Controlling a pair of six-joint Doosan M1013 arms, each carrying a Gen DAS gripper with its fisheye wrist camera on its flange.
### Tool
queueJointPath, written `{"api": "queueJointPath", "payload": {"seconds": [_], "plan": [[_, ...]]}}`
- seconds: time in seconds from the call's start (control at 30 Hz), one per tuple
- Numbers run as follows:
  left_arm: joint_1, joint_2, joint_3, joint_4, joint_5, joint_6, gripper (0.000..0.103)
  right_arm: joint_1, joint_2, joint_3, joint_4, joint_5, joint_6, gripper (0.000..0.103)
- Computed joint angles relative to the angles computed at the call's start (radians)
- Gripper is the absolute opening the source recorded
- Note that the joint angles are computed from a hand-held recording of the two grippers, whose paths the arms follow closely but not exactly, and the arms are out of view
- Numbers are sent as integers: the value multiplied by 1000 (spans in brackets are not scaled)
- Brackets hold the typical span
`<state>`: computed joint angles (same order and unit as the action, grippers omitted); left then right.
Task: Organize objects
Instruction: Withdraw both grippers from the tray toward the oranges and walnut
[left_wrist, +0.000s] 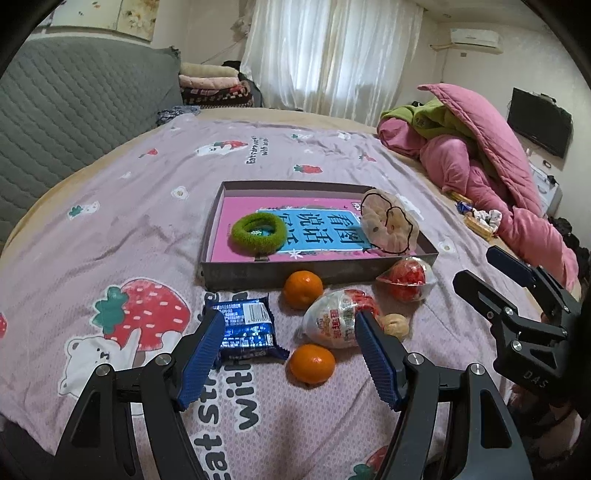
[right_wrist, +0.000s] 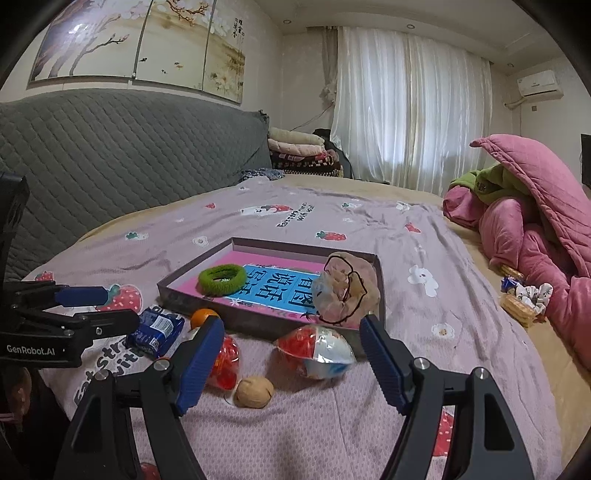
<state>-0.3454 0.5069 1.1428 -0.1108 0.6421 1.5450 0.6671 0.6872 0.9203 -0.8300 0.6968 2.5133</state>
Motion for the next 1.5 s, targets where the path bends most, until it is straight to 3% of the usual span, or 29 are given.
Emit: {"api": "queueJointPath", "payload": {"seconds": [0.7,1.5], "plan": [[-23,-12,36,38,9,-9,74,16,-18,37,21,55,16,76],[-31,20,6,49,114,-14,74,19,-8,28,88,80,-48,76]]}}
